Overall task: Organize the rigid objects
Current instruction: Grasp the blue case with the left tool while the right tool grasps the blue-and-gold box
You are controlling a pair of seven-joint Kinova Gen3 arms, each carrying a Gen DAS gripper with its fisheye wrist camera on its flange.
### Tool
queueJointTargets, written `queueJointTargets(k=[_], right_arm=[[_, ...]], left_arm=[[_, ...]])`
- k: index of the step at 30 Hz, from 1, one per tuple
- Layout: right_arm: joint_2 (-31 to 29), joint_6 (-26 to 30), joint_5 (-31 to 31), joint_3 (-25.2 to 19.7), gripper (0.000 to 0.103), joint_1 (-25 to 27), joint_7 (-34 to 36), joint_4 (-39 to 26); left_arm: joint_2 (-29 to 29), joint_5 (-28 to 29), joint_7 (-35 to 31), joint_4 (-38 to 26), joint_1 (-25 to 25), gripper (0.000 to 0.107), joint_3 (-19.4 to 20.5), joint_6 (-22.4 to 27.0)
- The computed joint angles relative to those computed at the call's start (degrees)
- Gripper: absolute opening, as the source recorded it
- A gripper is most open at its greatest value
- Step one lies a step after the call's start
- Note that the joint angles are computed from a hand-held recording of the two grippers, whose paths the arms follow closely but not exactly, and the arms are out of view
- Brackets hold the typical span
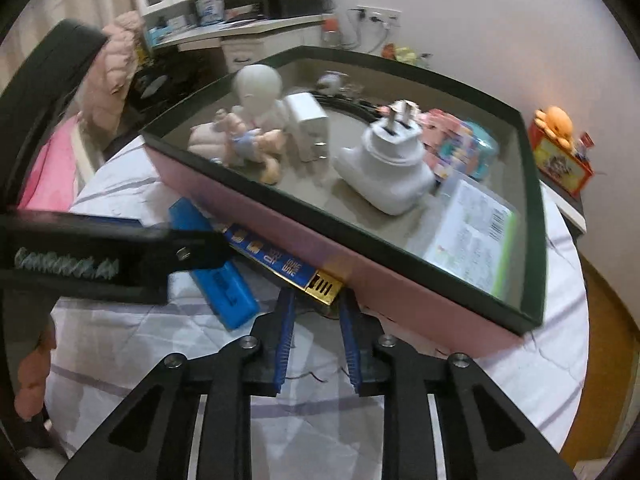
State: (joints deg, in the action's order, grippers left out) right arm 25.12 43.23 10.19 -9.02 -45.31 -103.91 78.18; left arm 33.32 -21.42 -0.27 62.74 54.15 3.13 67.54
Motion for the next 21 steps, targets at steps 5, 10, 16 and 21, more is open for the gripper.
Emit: queueJointTargets(k=[5,10,16,21], right_arm=[[2.9,-0.5,-9.3,-6.1,0.038,7.0,9.3,-2.2],[1.4,-1.0,-15.6,-9.0,0.03,10.0,14.3,-0.2],[1.0,-0.8,-9.9,-1.3,0.03,2.8,7.1,-2.2],[5.3,3.6,-10.5,-4.0,0.03,3.6,13.6,-8.7]], left_arm=[[2.5,0.4,-4.0,-4.0,-0.2,0.102,0.3,3.1],[1.4,0.5,-5.5,-2.1,1.3,0.103,-0.6,5.5],[-1.8,-1.5,-3.2,3.8,1.5,0.102,0.3,2.5],[-3.6,-2.5,-2.4,6.7,1.1,0.098,1.3,5.7]])
